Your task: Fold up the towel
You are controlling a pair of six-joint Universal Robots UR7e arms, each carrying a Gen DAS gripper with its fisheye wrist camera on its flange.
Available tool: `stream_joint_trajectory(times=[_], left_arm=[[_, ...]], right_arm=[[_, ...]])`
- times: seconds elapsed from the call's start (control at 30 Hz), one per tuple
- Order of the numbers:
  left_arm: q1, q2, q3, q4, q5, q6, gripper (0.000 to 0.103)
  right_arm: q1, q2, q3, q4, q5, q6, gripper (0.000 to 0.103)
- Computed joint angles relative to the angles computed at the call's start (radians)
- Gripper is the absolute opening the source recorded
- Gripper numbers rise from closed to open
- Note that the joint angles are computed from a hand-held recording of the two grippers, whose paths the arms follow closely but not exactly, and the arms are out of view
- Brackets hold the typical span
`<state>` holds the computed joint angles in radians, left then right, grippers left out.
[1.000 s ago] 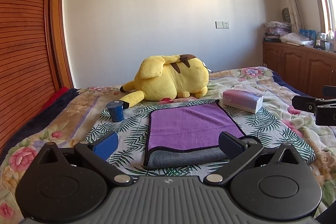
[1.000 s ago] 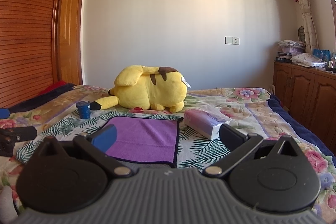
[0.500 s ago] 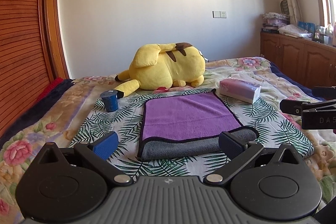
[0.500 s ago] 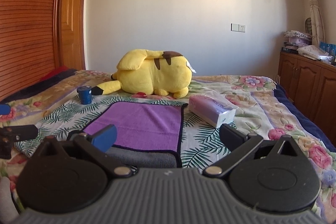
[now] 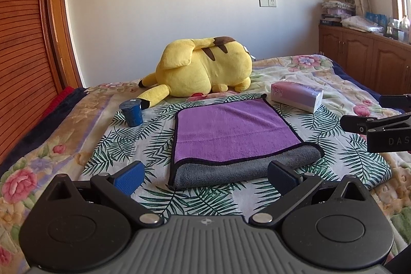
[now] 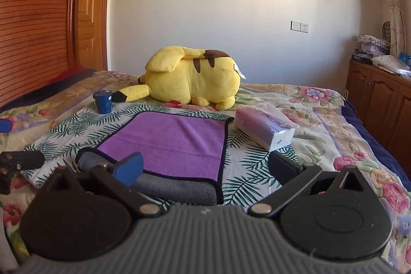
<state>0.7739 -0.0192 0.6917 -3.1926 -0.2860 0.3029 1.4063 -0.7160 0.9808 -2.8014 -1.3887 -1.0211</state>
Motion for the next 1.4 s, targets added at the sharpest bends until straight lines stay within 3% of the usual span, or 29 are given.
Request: stream_joint_trajectory(times=[0.23, 0.33, 0.9, 1.23, 1.4], left_arm=[[0.017, -0.011, -0.010, 0.061, -0.017, -0.046, 0.086], [0.026, -0.021, -0.010, 0.090, -0.027, -0.079, 0.086], [0.071, -0.025, -0.070, 0.253, -0.060, -0.168, 0.084], [0.112, 0.005, -0.168, 0.344, -0.076, -0.157, 0.079], [0.132, -0.005, -0.173, 0.399, -0.098, -0.187, 0.070]], right_arm=[[0.005, 0.027, -0.050, 0.041, -0.016, -0.014, 0.101], [0.008, 0.044, -0.084, 0.075, -0.030, -0.016, 0.092], [0.024, 0.168, -0.309, 0.253, -0.115, -0.033, 0.086], [0.031, 0.277, -0.516, 0.400, -0.165, -0.034, 0.085], [0.030, 0.320, -0.602, 0.466, -0.175, -0.027, 0.085]])
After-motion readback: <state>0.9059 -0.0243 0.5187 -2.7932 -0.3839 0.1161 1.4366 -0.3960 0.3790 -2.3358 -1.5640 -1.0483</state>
